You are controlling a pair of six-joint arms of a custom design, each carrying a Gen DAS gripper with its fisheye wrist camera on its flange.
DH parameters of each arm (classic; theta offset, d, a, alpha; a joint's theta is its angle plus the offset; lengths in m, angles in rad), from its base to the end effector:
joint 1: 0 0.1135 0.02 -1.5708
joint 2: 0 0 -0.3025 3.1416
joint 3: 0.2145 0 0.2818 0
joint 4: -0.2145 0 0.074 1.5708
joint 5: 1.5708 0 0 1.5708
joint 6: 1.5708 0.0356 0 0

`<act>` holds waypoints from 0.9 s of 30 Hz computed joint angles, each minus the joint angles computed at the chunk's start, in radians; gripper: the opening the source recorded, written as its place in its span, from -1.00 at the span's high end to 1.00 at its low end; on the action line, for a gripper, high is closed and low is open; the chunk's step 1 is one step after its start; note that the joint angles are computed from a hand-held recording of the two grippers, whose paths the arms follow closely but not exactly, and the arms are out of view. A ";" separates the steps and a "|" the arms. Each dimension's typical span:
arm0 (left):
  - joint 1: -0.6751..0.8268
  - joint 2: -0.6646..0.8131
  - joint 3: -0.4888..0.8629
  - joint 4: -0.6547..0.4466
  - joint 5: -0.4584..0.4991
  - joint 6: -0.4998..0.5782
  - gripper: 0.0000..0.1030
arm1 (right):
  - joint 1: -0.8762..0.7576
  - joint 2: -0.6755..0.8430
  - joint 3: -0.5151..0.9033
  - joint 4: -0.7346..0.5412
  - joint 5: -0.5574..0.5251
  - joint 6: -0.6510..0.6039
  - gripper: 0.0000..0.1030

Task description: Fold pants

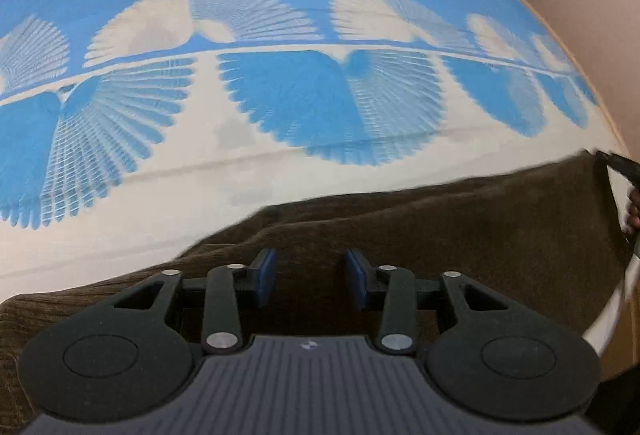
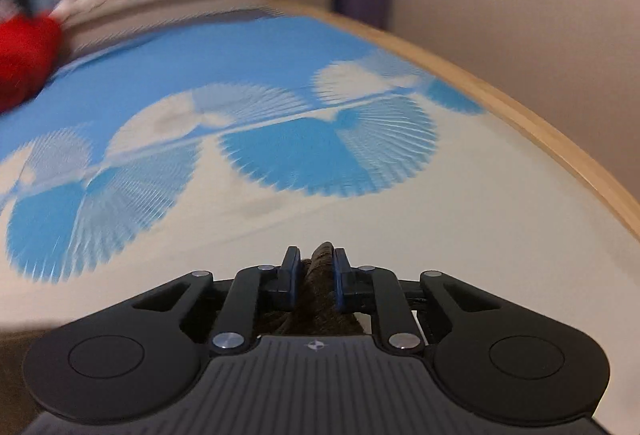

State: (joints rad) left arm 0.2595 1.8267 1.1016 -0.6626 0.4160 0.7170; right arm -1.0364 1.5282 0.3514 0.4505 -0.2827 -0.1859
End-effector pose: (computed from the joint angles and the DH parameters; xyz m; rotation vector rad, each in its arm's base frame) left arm 0.3534 0.0789 0.1637 0.6780 2.6761 -0.3956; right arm 0.1354 -0.2093 0.1127 0.8072 2.1354 -0.3218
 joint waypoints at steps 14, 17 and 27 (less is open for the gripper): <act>0.067 -0.005 0.071 -0.059 0.055 -0.111 0.82 | 0.042 -0.517 -0.027 -0.399 0.077 0.080 0.21; 0.123 -0.092 0.059 -0.168 0.118 0.033 0.51 | -0.042 -0.705 0.020 -0.717 -0.115 0.081 0.13; 0.600 0.145 0.420 -0.370 0.037 0.367 0.50 | -0.488 -0.828 0.109 -1.490 -0.403 -0.396 0.10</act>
